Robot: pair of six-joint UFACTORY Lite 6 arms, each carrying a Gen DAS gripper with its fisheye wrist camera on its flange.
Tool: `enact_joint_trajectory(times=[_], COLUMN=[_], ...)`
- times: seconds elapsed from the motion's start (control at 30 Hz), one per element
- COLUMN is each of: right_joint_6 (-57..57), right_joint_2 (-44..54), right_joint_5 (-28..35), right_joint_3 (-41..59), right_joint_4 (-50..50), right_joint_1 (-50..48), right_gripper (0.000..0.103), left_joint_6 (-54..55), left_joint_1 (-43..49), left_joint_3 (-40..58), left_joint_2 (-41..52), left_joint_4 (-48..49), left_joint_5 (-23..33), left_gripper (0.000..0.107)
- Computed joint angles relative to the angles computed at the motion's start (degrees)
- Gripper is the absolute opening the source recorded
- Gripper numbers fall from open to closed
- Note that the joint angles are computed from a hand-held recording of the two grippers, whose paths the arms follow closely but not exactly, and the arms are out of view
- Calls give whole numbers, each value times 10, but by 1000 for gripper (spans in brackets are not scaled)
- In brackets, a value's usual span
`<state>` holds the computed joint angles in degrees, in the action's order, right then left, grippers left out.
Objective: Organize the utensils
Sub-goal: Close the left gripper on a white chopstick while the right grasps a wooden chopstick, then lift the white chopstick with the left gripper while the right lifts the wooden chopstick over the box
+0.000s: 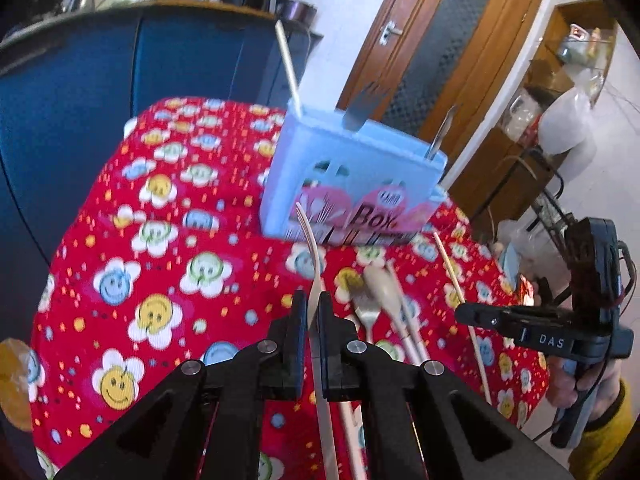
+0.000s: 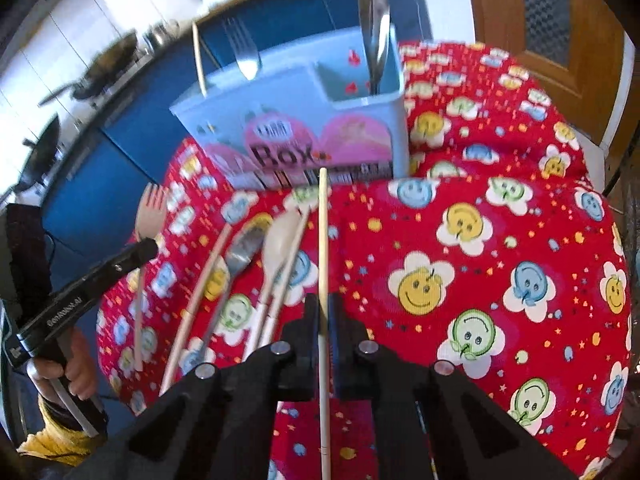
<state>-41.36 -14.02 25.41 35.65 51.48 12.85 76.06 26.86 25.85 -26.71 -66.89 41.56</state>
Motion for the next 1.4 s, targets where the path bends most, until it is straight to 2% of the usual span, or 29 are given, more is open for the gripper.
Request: enact_joint_trajectory(times=[0.23, 0.37, 0.67, 0.8, 0.97, 1.2, 1.33, 1.4], right_joint_6=[-170, -275, -398, -446, -512, -584, -631, -649], right_joint_2=[-78, -94, -124, -136, -122, -77, -67, -62], right_joint_5=[-35, -22, 2, 8, 18, 46, 46, 47], right_joint_3=[-46, -56, -76, -78, -69, -48, -37, -30], right_joint_4=[187, 295, 418, 457, 512, 576, 613, 626], right_joint_1=[-16, -40, -88, -99, -108, -115, -111, -112], right_gripper=[6, 6, 6, 6, 6, 6, 6, 6], left_joint_6=[3, 8, 59, 147, 333, 562, 605, 673], left_joint_1=[-26, -52, -108, -139, -178, -211, -214, -223], left_joint_3=[17, 41, 101, 121, 150, 198, 221, 230], left_joint_2=[-44, -47, -22, -8, 30, 115, 154, 174], left_joint_4=[-61, -89, -178, -279, -481, -732, -788, -858], left_joint_5=[-18, -48, -130, -177, -211, -203, -185, -176], left_gripper=[5, 5, 5, 5, 5, 5, 5, 5])
